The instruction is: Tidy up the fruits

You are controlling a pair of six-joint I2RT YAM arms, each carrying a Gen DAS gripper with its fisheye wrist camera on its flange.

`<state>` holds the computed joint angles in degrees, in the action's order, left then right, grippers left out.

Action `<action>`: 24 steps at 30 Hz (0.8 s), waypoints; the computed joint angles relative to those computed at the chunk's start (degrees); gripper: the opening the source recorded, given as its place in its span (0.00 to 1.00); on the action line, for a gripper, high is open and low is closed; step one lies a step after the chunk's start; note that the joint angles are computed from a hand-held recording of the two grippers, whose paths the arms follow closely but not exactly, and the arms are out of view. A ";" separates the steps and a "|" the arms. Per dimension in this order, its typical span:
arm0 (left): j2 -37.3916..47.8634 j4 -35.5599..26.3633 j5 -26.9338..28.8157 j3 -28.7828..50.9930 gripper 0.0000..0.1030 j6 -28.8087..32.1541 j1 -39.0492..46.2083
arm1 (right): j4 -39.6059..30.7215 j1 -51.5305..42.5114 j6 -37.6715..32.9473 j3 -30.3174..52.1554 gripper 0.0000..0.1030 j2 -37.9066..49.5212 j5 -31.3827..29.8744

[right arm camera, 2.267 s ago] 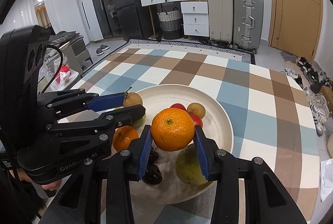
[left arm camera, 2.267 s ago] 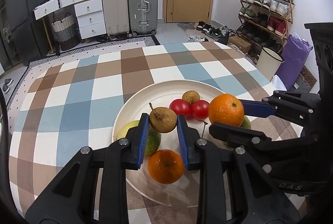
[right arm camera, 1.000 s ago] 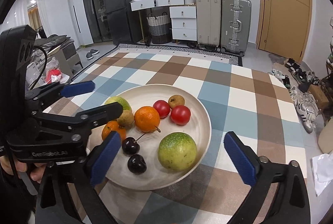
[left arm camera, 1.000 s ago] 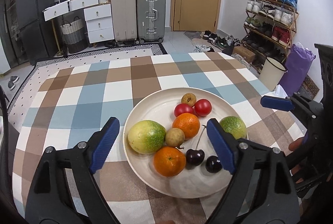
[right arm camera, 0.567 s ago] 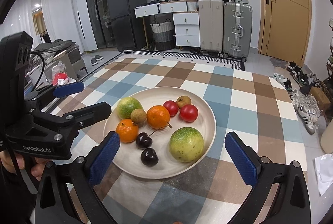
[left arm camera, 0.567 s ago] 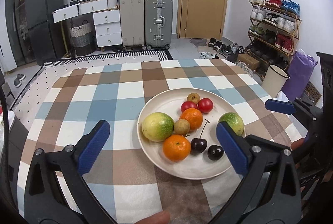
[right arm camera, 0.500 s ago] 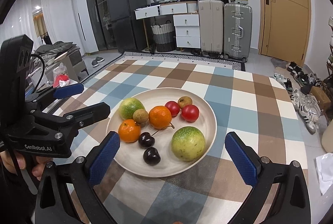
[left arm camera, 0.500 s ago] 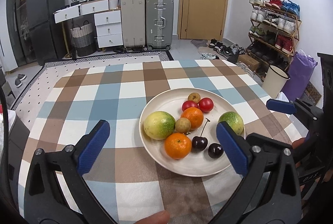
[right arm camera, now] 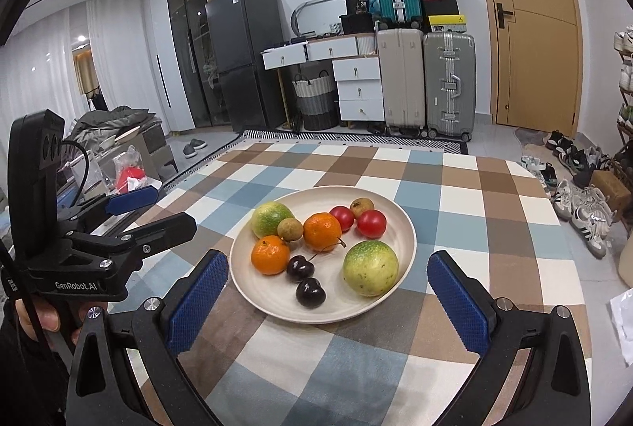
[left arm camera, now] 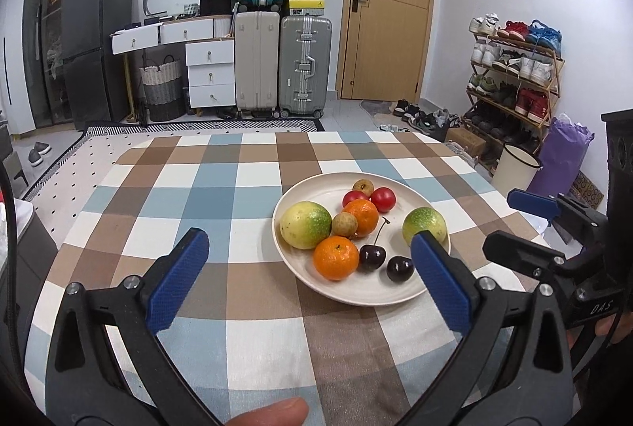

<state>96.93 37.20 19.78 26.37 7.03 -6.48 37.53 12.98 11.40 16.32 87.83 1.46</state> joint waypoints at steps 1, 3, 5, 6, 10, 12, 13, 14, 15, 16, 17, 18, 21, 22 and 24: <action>-0.27 0.79 0.45 -0.71 0.99 0.08 0.31 | 1.02 0.23 0.14 -0.79 1.00 -0.32 0.29; -0.65 2.78 0.76 -2.05 0.99 0.05 0.55 | 3.48 0.59 0.41 -2.23 1.00 -0.33 0.85; -0.45 4.37 1.14 -2.76 0.99 -0.14 0.76 | 4.60 1.03 0.54 -3.01 1.00 -0.20 1.42; -0.29 5.04 1.21 -2.98 0.99 -0.31 0.73 | 5.06 1.20 0.59 -3.26 1.00 -0.04 1.71; 1.57 9.07 1.27 -3.89 0.99 -0.72 0.57 | 9.34 1.71 0.68 -4.88 1.00 1.77 2.45; 2.98 11.12 1.13 -4.05 0.99 -0.90 0.34 | 11.56 1.78 0.88 -5.52 1.00 3.12 2.86; 3.79 12.02 0.83 -3.98 0.99 -0.94 0.09 | 12.53 1.59 0.87 -5.68 1.00 3.84 2.87; 3.74 11.79 0.95 -3.94 0.99 -0.82 0.14 | 13.29 1.43 0.88 -5.83 1.00 4.33 2.75; 4.01 12.27 0.92 -4.04 0.99 -0.80 0.13 | 14.28 1.13 0.81 -5.95 1.00 5.03 2.46; 4.13 12.74 0.70 -4.14 0.99 -0.96 0.10 | 15.08 1.11 0.76 -6.07 1.00 5.47 2.50; 4.76 13.36 0.33 -3.90 0.99 -1.14 -0.11 | 15.94 1.12 0.68 -6.25 1.00 5.85 2.55; 5.72 14.59 0.07 -3.90 0.99 -1.29 -0.17 | 17.03 1.09 0.58 -6.43 1.00 6.44 2.43; 8.57 17.68 0.21 -3.61 0.99 -1.97 0.26 | 19.86 0.96 0.35 -6.90 1.00 7.84 2.68; 9.22 18.43 0.50 -3.57 0.99 -2.13 0.47 | 20.77 0.83 0.31 -7.08 1.00 8.30 2.74; 10.87 20.31 0.60 -3.45 0.99 -2.37 0.75 | 21.84 0.80 0.16 -7.20 1.00 9.01 2.85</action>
